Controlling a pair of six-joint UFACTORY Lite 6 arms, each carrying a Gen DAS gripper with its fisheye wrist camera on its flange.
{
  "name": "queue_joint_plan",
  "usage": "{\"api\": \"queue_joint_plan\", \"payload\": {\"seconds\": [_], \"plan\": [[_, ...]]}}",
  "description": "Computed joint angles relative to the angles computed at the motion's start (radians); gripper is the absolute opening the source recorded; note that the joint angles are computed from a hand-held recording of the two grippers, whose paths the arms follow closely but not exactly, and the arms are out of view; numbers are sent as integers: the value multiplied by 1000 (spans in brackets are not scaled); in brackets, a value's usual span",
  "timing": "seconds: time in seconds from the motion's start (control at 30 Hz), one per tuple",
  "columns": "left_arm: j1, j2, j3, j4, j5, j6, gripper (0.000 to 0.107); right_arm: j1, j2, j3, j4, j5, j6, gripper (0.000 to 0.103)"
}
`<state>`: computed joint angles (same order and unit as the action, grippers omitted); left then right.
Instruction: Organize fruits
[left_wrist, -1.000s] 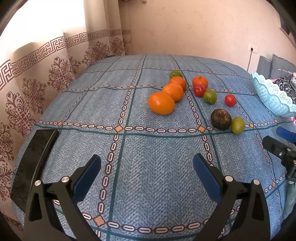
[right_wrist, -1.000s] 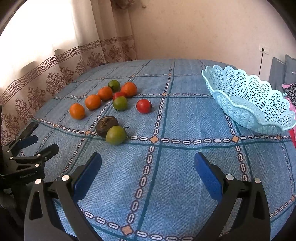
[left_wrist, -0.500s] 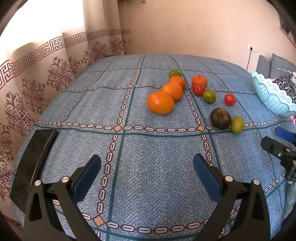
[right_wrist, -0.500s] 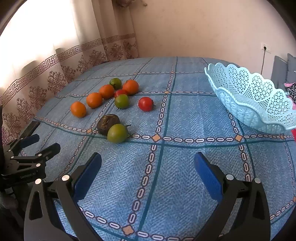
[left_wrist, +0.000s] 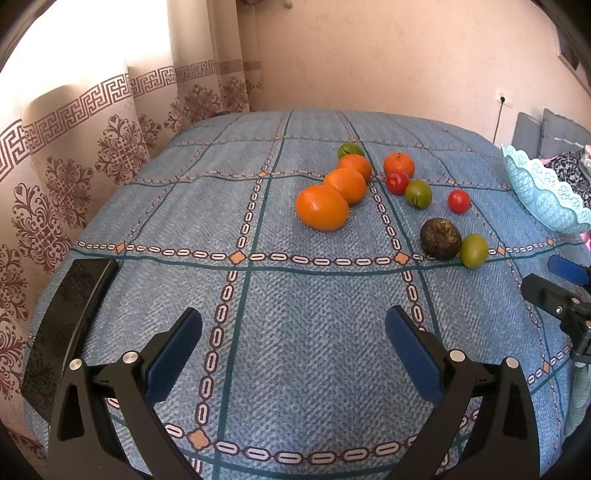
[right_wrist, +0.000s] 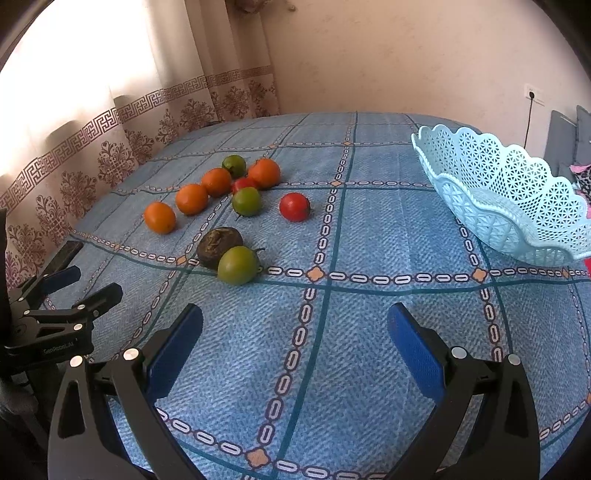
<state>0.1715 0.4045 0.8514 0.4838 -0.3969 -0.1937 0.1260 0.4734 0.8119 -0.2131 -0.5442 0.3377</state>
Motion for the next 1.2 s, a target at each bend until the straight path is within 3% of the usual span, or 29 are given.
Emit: {"api": "queue_joint_plan", "payload": {"seconds": [0.43, 0.63, 0.93, 1.07, 1.2], "plan": [[1, -14, -17, -14, -7, 13, 98, -6, 0, -6, -14, -20, 8, 101], [12, -65, -49, 52, -37, -12, 98, -36, -48, -41, -121, -70, 77, 101], [66, -128, -27, 155, -38, -109, 98, 7, -35, 73, -330, 36, 267, 100], [68, -89, 37, 258, 5, -217, 98, 30, 39, 170, -403, 90, 333, 85], [56, -70, 58, 232, 18, -188, 98, 29, 122, 271, -511, 122, 448, 73]]}}
